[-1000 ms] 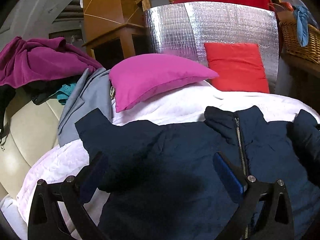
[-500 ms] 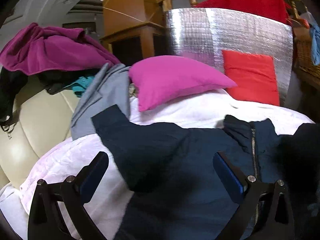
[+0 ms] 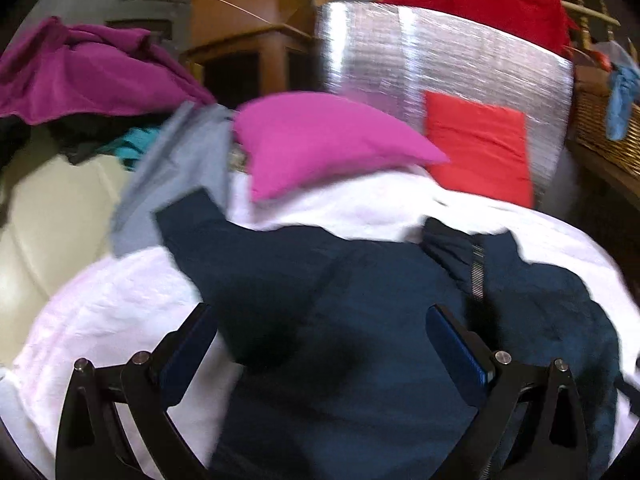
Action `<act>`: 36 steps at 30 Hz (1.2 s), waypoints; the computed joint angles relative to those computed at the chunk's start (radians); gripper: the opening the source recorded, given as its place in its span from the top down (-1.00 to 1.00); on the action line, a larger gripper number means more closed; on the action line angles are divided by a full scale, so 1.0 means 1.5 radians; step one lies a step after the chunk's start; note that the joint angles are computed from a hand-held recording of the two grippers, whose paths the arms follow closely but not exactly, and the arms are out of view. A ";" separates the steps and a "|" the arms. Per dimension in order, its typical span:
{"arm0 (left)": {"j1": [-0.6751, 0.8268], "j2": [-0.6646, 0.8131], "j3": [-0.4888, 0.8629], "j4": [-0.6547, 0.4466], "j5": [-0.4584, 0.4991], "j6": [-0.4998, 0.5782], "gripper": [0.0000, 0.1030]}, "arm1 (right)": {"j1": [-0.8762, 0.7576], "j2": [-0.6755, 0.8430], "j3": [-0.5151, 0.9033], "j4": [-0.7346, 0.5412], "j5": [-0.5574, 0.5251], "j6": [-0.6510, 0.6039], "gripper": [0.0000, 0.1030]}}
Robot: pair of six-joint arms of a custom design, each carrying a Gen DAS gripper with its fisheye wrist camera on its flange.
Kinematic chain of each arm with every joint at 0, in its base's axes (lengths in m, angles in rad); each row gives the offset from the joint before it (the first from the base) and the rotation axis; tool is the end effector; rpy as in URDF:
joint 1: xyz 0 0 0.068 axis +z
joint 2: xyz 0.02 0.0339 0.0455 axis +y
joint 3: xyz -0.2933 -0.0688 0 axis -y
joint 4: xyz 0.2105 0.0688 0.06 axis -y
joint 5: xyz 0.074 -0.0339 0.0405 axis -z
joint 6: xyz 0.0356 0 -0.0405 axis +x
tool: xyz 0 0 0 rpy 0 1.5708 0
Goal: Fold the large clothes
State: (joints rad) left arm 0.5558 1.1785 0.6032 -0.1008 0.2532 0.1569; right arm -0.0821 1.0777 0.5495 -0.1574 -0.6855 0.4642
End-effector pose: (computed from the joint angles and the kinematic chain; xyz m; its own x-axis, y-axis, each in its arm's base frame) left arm 0.1761 0.0989 0.2525 -0.5789 -0.1815 -0.7949 -0.2575 0.9657 -0.0329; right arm 0.1731 0.0084 0.2533 -0.7545 0.4098 -0.5127 -0.0974 0.7025 0.7049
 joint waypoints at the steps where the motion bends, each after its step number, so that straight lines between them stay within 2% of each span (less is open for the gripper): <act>1: -0.013 0.007 0.003 -0.010 0.007 -0.002 -1.00 | -0.039 0.003 0.005 -0.009 0.007 -0.027 -0.33; 4: -0.068 0.020 -0.006 -0.019 0.014 -0.006 -1.00 | -0.115 0.060 -0.015 0.044 -0.015 -0.027 -0.31; 6: -0.113 0.019 -0.021 -0.005 0.003 -0.011 -1.00 | -0.112 0.105 -0.012 0.059 0.004 -0.019 -0.15; 7: -0.140 0.021 -0.030 0.005 -0.003 -0.016 -1.00 | -0.102 0.140 0.002 0.055 0.022 -0.025 0.07; 9: -0.192 0.038 -0.040 0.020 -0.013 -0.029 -1.00 | -0.079 0.186 0.013 0.080 0.032 -0.002 0.26; 11: -0.245 0.063 -0.044 0.037 -0.039 -0.043 -1.00 | -0.055 0.220 0.014 0.103 0.035 0.035 0.26; 14: -0.330 0.106 -0.053 0.063 -0.105 -0.065 -1.00 | -0.042 0.249 0.014 0.103 0.051 0.035 0.35; 15: -0.350 0.116 -0.051 0.062 -0.110 -0.073 -1.00 | -0.042 0.258 0.010 0.107 0.050 0.034 0.36; 18: -0.381 0.124 -0.030 0.039 -0.112 -0.092 -1.00 | -0.052 0.290 0.006 0.111 0.043 0.025 0.58; 21: -0.423 0.133 -0.007 0.030 -0.139 -0.122 -1.00 | -0.093 0.314 -0.005 0.126 -0.005 0.019 0.58; 27: -0.518 0.220 0.005 0.057 -0.240 -0.105 -1.00 | -0.080 0.298 -0.017 0.135 0.014 0.027 0.58; 29: -0.505 0.234 0.014 0.051 -0.217 -0.110 -0.99 | -0.078 0.295 -0.021 0.141 0.018 0.031 0.58; 31: -0.471 0.235 0.021 0.048 -0.150 -0.097 -0.66 | -0.076 0.292 -0.029 0.152 0.019 0.034 0.58; 32: -0.459 0.229 0.018 0.049 -0.126 -0.094 -0.33 | -0.076 0.290 -0.030 0.152 0.020 0.035 0.58; 36: -0.429 0.213 0.017 0.040 -0.098 -0.094 0.10 | -0.065 0.279 -0.038 0.160 0.034 0.036 0.58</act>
